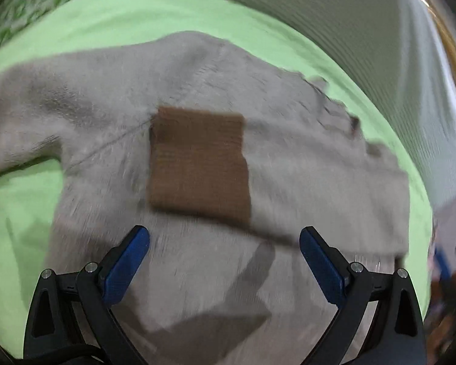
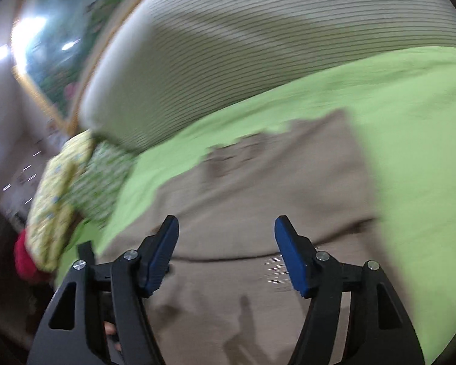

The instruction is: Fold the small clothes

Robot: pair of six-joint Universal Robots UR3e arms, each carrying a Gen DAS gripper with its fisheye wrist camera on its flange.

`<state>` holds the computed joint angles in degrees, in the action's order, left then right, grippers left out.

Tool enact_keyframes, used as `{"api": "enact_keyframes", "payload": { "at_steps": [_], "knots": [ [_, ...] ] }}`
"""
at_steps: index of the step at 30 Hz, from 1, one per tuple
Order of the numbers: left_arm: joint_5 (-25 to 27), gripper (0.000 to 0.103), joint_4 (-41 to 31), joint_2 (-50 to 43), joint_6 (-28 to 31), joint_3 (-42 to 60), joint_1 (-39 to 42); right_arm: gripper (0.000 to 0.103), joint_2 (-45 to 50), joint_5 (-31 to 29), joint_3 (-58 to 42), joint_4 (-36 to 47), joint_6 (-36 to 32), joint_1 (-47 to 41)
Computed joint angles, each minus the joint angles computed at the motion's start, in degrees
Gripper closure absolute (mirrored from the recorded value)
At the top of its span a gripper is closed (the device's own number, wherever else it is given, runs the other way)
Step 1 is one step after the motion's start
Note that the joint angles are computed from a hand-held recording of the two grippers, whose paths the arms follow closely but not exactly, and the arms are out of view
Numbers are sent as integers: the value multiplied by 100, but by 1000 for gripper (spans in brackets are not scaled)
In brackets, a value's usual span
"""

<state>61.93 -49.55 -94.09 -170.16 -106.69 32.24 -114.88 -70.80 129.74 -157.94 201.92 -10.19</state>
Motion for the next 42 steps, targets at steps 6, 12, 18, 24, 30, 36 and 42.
{"api": "enact_keyframes", "payload": {
  "at_steps": [6, 12, 18, 24, 30, 36, 42],
  "knots": [
    [352, 65, 1139, -994, -1006, 756, -540, 33, -435, 152, 505, 288, -372, -1392],
    [-1897, 92, 596, 449, 140, -262, 1056, 33, 409, 60, 290, -230, -380, -1491],
    [-1658, 92, 307, 721, 1103, -651, 1511, 27, 1231, -297, -83, -741, -229, -1200],
    [-1320, 92, 920, 452, 950, -932, 1503, 27, 2071, -766, -761, -725, -425, -618],
    [-1650, 92, 1381, 806, 851, -1310, 1975, 27, 2540, -881, -1122, -721, -550, -484],
    [-1595, 92, 1124, 966, 1068, -1351, 1770, 87, 3216, -450, -1718, -301, -1259, -262],
    [-1157, 92, 2022, 222, 443, -961, 507, 95, 2694, -1986, -2105, 93, -1512, -388]
  ]
}}
